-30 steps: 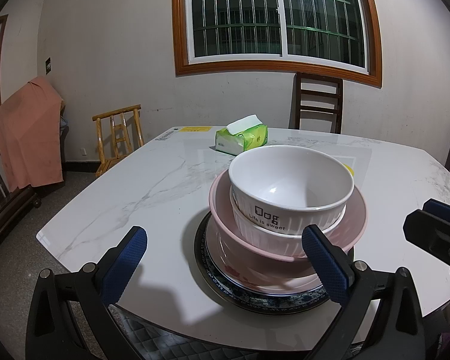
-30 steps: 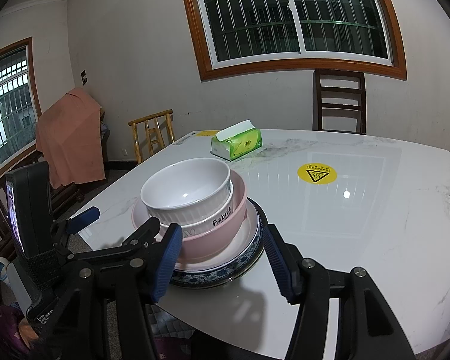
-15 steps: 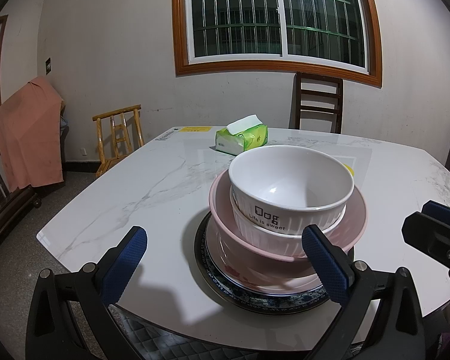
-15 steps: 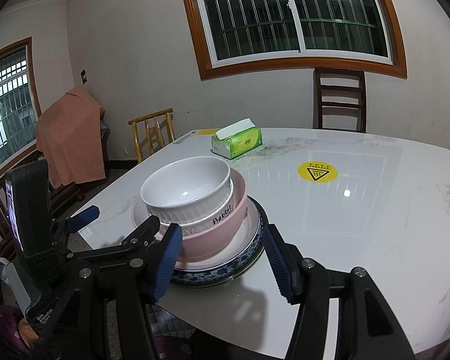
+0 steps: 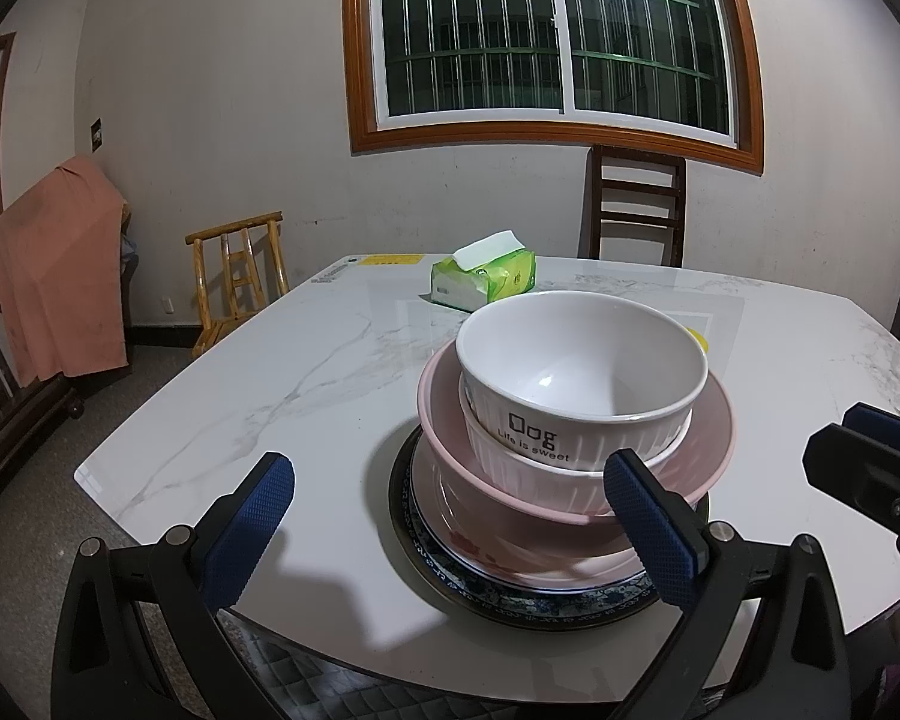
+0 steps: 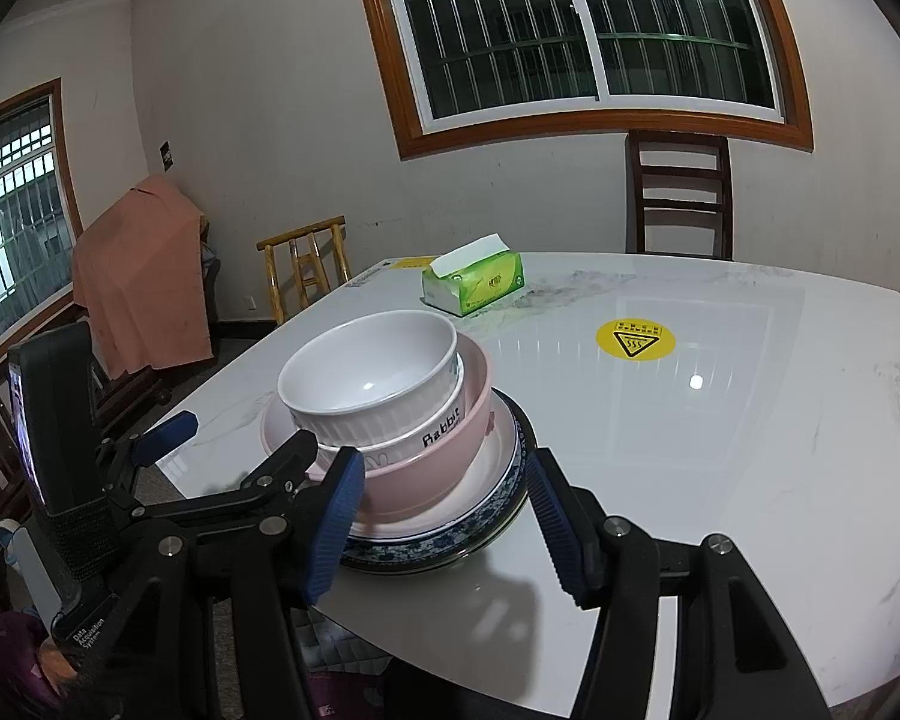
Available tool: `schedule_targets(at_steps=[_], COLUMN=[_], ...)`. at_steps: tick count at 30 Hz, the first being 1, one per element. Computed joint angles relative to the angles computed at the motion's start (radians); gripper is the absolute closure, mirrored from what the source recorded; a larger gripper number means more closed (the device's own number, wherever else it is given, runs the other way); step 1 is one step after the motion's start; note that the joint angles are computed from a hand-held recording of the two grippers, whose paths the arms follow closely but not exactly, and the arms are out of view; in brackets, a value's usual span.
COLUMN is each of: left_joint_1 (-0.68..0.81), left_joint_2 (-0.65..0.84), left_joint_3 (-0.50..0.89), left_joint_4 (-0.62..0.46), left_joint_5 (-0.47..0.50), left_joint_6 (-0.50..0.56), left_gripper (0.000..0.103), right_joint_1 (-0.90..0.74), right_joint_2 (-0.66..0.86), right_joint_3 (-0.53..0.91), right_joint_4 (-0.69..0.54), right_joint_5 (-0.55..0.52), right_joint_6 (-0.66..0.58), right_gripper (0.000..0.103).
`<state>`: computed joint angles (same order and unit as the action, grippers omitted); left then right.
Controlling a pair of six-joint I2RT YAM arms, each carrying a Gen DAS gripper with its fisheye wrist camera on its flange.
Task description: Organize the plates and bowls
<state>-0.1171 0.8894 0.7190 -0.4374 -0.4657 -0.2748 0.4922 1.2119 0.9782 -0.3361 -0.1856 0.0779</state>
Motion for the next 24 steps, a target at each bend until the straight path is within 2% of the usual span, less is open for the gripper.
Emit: schedule_targets(at_steps=[12,24], left_joint_1=[0.086,0.119], left_joint_2=[0.03,0.023], left_joint_3=[0.05,0.133], left_joint_4=[-0.031,-0.063], left_joint_5=[0.09,0.153], left_joint_6=[0.06,0.133], left_gripper=[0.001,0.001], right_joint_1=[-0.052,-0.28], right_joint_2=[-0.007,-0.006], right_joint_3=[-0.018,-0.035], right_joint_4=[0.006,-0.009], right_joint_5=[-0.035,-0.112], right_joint_6=[-0.012,-0.029], right_gripper=[0.045,0.045])
